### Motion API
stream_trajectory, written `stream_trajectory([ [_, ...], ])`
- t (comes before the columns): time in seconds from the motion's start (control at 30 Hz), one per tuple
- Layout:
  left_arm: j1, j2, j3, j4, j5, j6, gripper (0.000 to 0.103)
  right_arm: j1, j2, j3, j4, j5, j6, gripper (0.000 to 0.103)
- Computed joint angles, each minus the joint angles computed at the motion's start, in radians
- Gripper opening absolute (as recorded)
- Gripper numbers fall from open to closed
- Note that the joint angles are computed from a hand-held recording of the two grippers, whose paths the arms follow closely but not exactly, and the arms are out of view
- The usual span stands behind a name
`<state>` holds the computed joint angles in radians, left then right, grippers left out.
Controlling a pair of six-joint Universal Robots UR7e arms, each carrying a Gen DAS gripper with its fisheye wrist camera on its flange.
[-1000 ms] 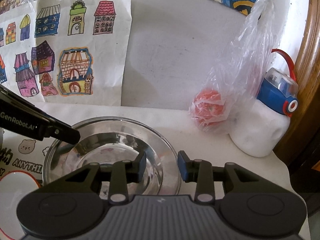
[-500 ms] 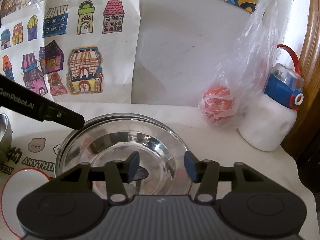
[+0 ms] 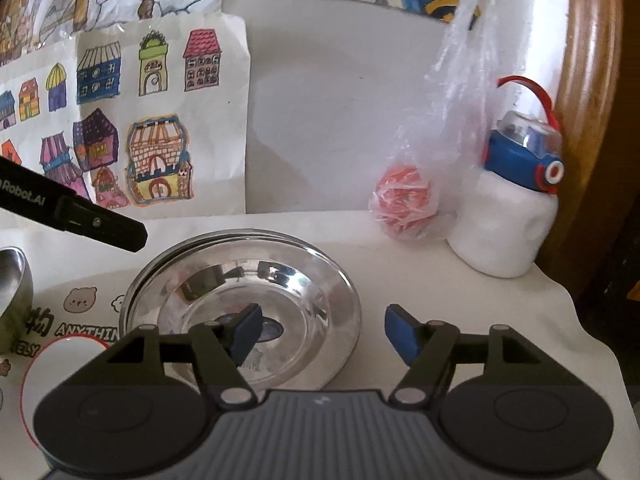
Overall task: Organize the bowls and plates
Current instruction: 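Open the right gripper while the left gripper releases the plate onto the stack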
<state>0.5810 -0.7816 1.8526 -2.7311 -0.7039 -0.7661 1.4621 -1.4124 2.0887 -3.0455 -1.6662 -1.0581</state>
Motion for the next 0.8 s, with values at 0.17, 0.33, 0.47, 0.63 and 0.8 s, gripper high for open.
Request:
stream_trajectory([
  [0.17,-0.019,-0.012,0.015,-0.007,0.013,-0.007,0.047,0.003,-0.043,0.023,0.004,0.023,0.012,0.087],
  [0.33,-0.045,-0.028,0.037,-0.03,0.034,-0.006,0.069,0.014,-0.094,0.053,0.007,0.042,0.013,0.097],
  [0.47,-0.071,-0.043,0.056,-0.047,0.06,-0.013,0.08,0.021,-0.14,0.08,0.006,0.061,0.027,0.102],
  [0.63,-0.103,-0.07,0.084,-0.051,0.078,-0.04,0.088,0.033,-0.206,0.12,0.009,0.076,0.031,0.103],
  [0.8,-0.144,-0.099,0.118,-0.045,0.098,-0.075,0.092,0.031,-0.283,0.171,0.009,0.106,0.042,0.103],
])
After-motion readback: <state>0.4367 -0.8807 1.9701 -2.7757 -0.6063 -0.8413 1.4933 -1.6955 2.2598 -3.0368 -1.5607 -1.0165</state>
